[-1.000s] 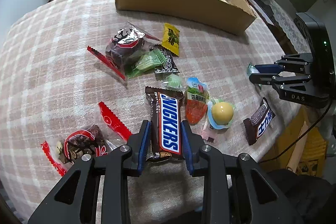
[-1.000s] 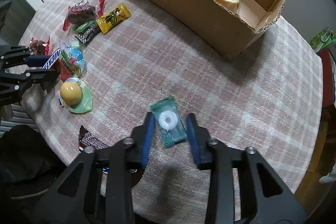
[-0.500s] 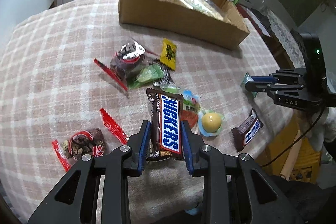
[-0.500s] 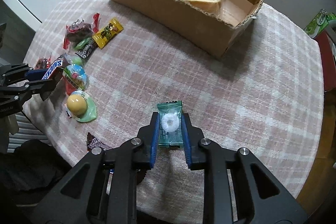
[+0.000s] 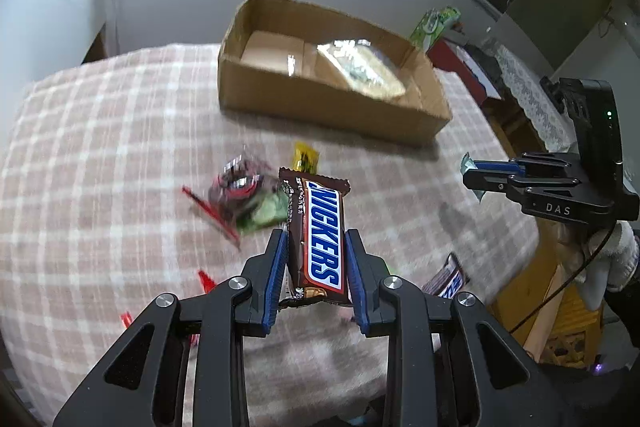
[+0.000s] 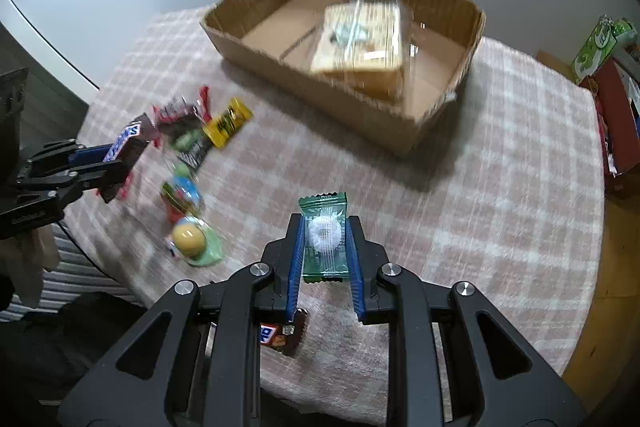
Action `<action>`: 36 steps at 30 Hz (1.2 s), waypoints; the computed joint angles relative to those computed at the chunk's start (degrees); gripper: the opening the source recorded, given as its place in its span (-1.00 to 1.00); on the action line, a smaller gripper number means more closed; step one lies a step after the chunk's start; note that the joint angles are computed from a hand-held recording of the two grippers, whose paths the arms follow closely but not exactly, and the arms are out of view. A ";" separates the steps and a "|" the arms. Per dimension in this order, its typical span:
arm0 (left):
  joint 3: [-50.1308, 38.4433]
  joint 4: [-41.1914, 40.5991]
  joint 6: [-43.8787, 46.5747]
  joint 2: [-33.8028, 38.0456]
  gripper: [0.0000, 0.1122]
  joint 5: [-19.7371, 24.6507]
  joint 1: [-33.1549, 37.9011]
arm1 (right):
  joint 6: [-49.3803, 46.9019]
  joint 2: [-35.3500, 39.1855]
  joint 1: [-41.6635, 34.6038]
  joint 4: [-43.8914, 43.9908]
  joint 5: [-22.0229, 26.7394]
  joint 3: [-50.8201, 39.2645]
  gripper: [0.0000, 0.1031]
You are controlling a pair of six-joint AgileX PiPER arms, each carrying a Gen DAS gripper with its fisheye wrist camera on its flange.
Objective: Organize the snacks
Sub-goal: 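Carry both candies into the box and open both grippers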
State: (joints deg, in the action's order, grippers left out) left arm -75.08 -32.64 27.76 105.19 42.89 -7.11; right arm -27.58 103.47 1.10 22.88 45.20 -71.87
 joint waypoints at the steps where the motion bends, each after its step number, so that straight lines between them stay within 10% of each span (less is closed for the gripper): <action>1: -0.74 -0.03 -0.09 0.26 -0.51 0.21 0.04 | -0.16 -0.08 -0.30 0.37 0.29 -0.63 -0.59; 36: -63.27 12.24 -17.79 35.71 -0.51 19.67 -3.93 | 14.10 28.13 -1.00 -8.25 13.76 -49.79 -0.59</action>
State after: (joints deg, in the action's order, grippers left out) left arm -138.35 -20.40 9.97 140.89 62.56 -11.04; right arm -13.49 131.61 0.10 14.63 58.96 -121.66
